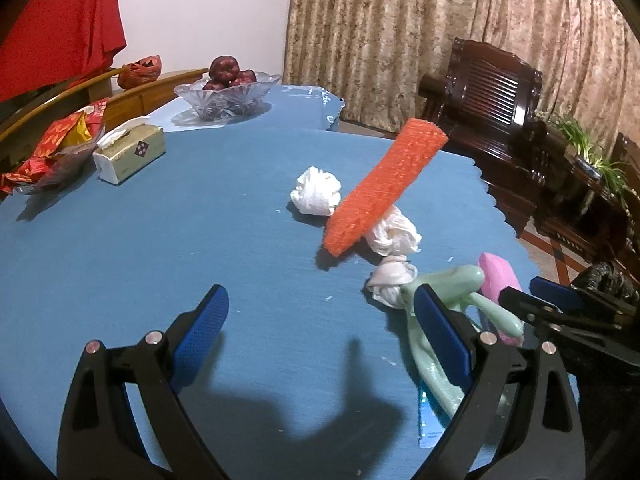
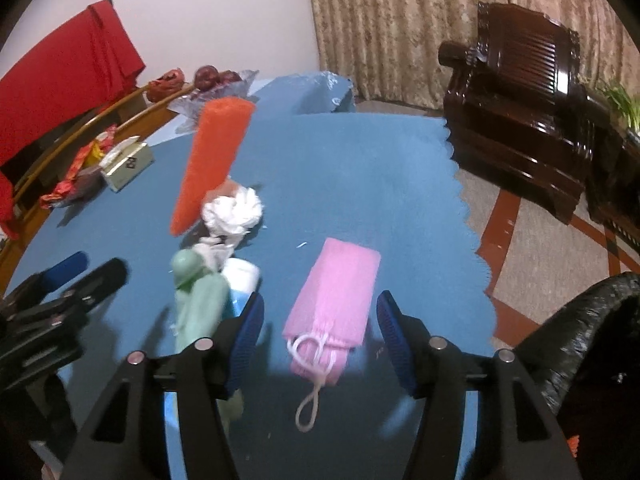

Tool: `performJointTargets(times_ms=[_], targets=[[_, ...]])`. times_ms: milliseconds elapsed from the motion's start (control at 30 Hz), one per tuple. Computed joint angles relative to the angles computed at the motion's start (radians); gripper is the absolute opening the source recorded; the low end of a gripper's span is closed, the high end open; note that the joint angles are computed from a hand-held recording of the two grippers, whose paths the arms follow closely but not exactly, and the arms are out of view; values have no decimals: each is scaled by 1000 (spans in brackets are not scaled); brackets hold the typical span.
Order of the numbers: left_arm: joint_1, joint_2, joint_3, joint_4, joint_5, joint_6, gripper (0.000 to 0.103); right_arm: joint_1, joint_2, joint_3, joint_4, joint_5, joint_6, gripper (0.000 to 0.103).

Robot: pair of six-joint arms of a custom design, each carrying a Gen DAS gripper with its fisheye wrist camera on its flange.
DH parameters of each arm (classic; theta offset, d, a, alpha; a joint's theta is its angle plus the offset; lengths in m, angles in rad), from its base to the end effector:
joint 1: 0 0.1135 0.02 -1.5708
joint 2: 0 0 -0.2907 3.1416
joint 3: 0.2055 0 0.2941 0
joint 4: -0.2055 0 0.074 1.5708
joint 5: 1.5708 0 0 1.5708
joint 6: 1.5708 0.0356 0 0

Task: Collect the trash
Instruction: 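Grasp the green glove with the left gripper while the right gripper grasps the pink mask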

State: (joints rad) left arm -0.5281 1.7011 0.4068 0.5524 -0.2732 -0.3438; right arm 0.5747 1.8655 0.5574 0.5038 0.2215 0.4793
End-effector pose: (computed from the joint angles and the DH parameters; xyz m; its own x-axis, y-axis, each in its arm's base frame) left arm 0.2414 -0.1297 0.0680 -0.6551 0.0064 -0.7555 0.0983 0.9922 -0.0768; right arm 0.2666 0.1633 0.0509 -0.7221 0.0684 -0.6884 -0.0782 0.9807 0.1794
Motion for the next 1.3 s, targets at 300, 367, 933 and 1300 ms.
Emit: performJointTargets(times_ms=[300,367,933,1300], targets=[[15,13,10,-3,18,12,91,-32,80,38,-2,-57,1,24],[3,22,18,-4,20,8,91,-41,64,22,9,-69,-5,17],[-160,126,162,-57,0,-57,91,-70,-180,-126,-17,-10,-33,16],[-116,209,217,-80,108,-97,54,-82,-113,-130,35,-44,-22,16]])
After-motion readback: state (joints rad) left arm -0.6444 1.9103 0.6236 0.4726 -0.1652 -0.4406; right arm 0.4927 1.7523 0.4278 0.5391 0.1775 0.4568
